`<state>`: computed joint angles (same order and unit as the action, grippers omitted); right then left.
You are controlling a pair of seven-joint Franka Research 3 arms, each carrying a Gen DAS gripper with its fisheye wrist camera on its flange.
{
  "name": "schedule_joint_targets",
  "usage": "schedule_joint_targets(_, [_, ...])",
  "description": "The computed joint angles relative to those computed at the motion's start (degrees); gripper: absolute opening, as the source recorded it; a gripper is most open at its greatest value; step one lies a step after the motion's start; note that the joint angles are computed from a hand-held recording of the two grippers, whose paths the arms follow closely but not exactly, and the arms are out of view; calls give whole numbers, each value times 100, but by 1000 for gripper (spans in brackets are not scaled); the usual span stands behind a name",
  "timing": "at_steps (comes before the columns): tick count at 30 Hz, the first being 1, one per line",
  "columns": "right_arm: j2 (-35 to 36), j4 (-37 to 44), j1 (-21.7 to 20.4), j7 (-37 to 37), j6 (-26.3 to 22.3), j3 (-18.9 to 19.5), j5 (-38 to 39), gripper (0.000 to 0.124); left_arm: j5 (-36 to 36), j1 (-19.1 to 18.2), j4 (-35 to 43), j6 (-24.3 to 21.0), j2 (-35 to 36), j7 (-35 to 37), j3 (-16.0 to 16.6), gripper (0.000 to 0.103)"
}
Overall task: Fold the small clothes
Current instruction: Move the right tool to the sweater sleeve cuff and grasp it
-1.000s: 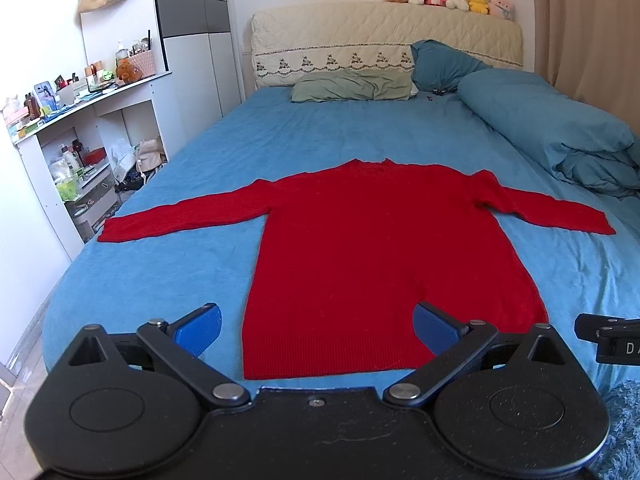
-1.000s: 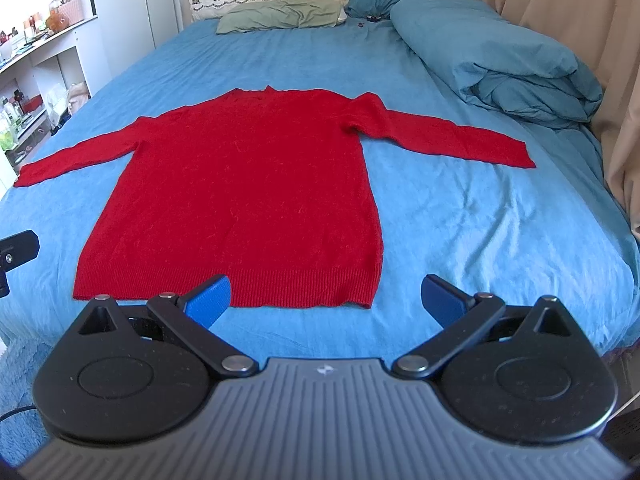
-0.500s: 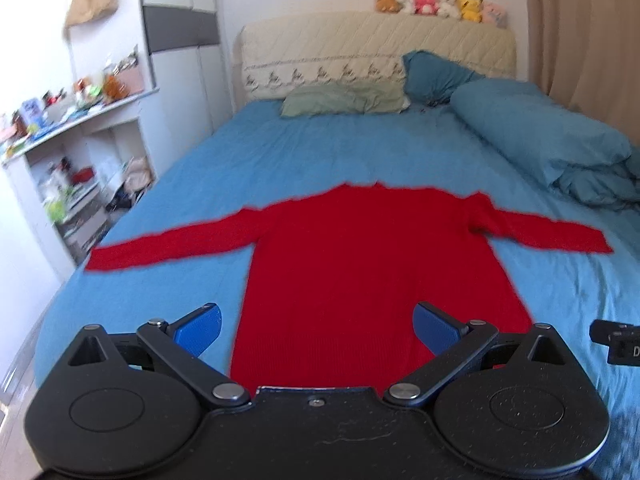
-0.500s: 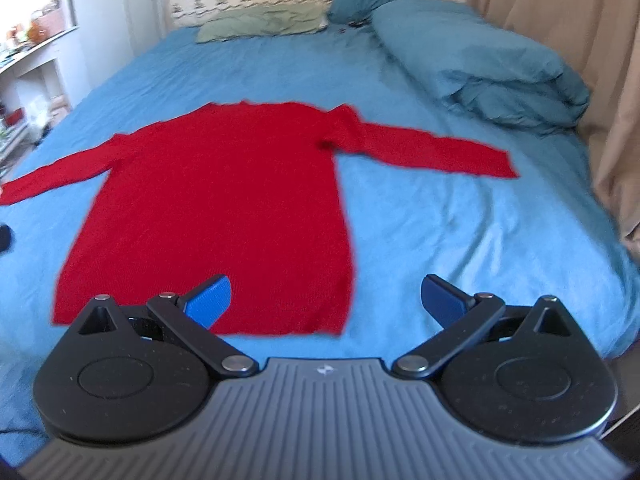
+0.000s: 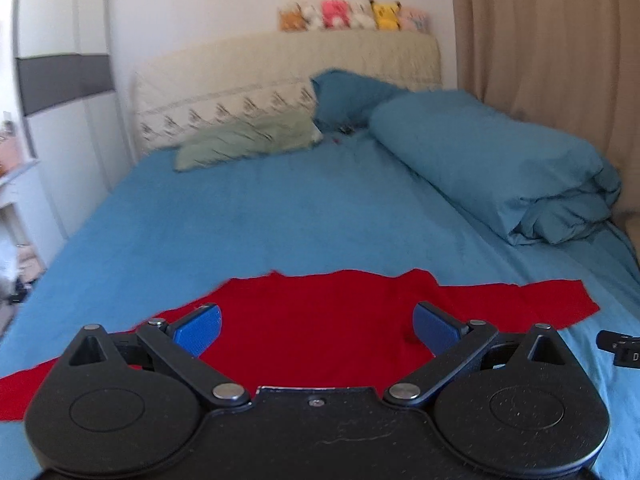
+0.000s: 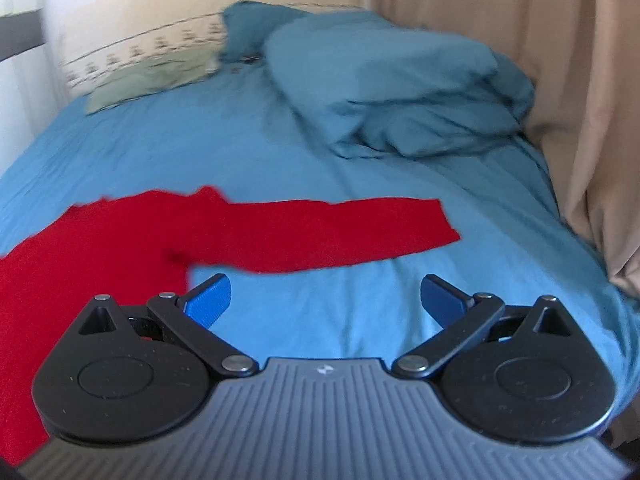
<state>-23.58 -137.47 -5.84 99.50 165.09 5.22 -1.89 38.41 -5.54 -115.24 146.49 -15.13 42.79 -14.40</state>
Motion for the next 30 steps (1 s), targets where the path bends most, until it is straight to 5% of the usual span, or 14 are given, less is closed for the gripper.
schedule_joint_targets(7, [2116, 1165, -1097, 2314, 773, 430, -1729, 103, -314, -210, 1814, 302, 2370, 513, 327, 103])
schedule_joint_targets(13, [3003, 1715, -724, 4016, 863, -249, -2935, 103, -667, -548, 3131, -55, 3747, 864, 650, 103])
schedule_joint_targets(17, [3255, 1809, -515, 4024, 867, -502, -2530, 100, -1067, -656, 3776, -515, 4304, 1010, 738, 103])
schedule_joint_targets(21, [3405, 1998, 175, 4766, 864, -1279, -3319, 85, -1315, -755, 4288, -860, 4715, 1170, 784, 103])
schedule_joint_targets(26, [3669, 2333, 542, 4653, 813, -1665, -3108, 66, -1533, -865, 4895, -1194, 5205, 1565, 760, 103])
schedule_joint_targets(28, [3706, 2416, 634, 4454, 714, -1732, -2916, 41, -1565, -952, 5197, -1414, 5402, 1692, 796, 103])
schedule_joint_targets(30, [3706, 2496, 615, 4050, 571, -1662, -2536, 29, -1546, -1041, 5456, -1606, 5580, 1801, 851, 103])
